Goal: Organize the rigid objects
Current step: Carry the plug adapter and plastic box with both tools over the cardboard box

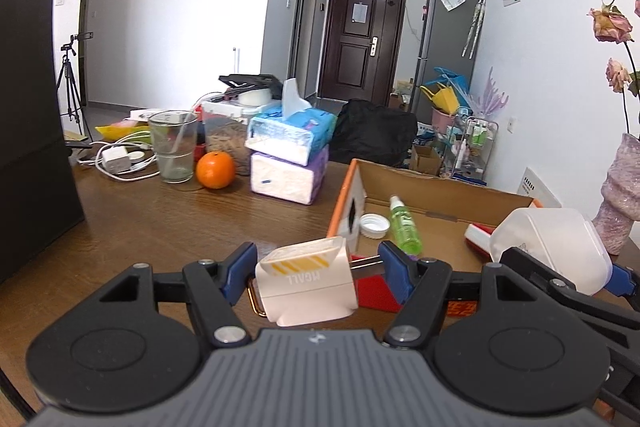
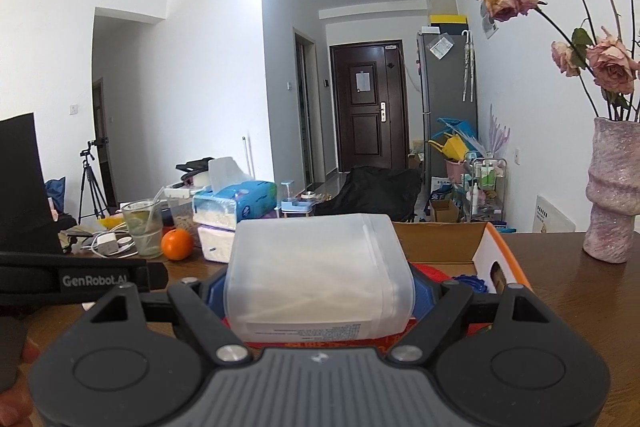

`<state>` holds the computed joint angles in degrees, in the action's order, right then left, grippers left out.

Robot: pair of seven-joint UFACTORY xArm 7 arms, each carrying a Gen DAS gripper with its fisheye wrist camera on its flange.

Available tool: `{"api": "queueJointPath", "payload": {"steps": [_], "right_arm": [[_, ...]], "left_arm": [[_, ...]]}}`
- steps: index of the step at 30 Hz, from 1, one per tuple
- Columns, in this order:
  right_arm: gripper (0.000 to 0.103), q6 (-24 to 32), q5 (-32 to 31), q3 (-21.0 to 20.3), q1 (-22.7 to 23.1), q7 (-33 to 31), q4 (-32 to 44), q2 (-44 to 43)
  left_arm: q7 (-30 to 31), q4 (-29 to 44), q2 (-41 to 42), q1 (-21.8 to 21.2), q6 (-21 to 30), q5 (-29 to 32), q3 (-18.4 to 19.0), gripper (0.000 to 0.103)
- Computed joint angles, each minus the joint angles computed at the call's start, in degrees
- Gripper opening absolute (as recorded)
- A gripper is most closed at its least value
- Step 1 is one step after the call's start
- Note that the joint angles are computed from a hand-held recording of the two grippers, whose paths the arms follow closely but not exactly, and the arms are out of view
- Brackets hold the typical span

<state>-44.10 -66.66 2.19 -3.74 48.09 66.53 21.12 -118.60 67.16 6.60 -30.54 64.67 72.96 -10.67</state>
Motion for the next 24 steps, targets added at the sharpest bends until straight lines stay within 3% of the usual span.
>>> {"api": "queueJointPath", "payload": {"steps": [24], "right_arm": [[0.082,5.88,-0.69,0.99,-0.99,2.66,12.48,8.47]], "left_arm": [[3.15,11.73,9.69,-0.19,-6.53,1.78,5.69,0.068]]}}
